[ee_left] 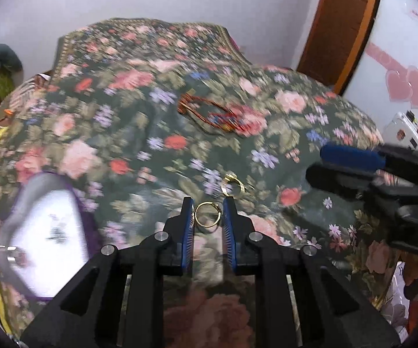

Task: Organize jewelry
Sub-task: 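Close the right gripper on a gold hoop earring and lift it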

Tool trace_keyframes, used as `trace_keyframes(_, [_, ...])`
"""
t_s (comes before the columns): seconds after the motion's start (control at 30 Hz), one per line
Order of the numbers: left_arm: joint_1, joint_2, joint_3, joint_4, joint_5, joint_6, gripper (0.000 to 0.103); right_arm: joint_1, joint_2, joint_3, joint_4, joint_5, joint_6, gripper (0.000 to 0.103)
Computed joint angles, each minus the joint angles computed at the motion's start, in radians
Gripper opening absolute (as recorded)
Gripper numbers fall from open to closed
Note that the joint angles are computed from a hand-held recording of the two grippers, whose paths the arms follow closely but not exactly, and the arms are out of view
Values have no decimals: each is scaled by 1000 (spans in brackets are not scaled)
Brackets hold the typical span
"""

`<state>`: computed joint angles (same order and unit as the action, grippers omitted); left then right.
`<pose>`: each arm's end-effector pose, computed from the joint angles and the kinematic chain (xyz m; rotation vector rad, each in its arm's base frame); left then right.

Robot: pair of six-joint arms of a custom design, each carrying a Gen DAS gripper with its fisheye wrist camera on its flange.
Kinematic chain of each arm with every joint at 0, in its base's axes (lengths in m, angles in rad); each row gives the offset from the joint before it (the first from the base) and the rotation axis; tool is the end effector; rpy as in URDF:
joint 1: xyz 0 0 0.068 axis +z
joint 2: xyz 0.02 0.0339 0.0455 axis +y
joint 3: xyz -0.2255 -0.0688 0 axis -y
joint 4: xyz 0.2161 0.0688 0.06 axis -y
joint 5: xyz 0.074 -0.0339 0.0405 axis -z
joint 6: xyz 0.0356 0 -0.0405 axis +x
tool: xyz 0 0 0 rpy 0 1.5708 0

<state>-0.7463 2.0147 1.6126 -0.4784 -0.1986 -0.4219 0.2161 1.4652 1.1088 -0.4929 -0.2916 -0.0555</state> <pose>0.3047 -0.2722 0.2038 0.3086 2.4284 -0.2817 0.2821 0.0724 0.2374 -0.4591 2.3724 0.4262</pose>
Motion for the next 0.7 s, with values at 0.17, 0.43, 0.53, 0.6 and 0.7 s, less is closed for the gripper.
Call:
trace_keyframes(0.17, [26,-119,-83,36,-48,15,19,37,92,75,-36,-8,-23,35])
trace_keyframes(0.43, [51,-190,-155,93,-46,38,19,107,266,240,-157,58,-110,35])
trace_keyframes(0.53, [57,-197,-174,112,-31,36,19,121,299,276,-184,92,-136,35])
trace_keyframes(0.6, [60,-193,-178,121,-20,34,19,128,316,304,-205,106,-155,35])
trace_keyframes(0.7, [71,-188,-184,130,2,30,19,124,343,338,-221,101,-174,35])
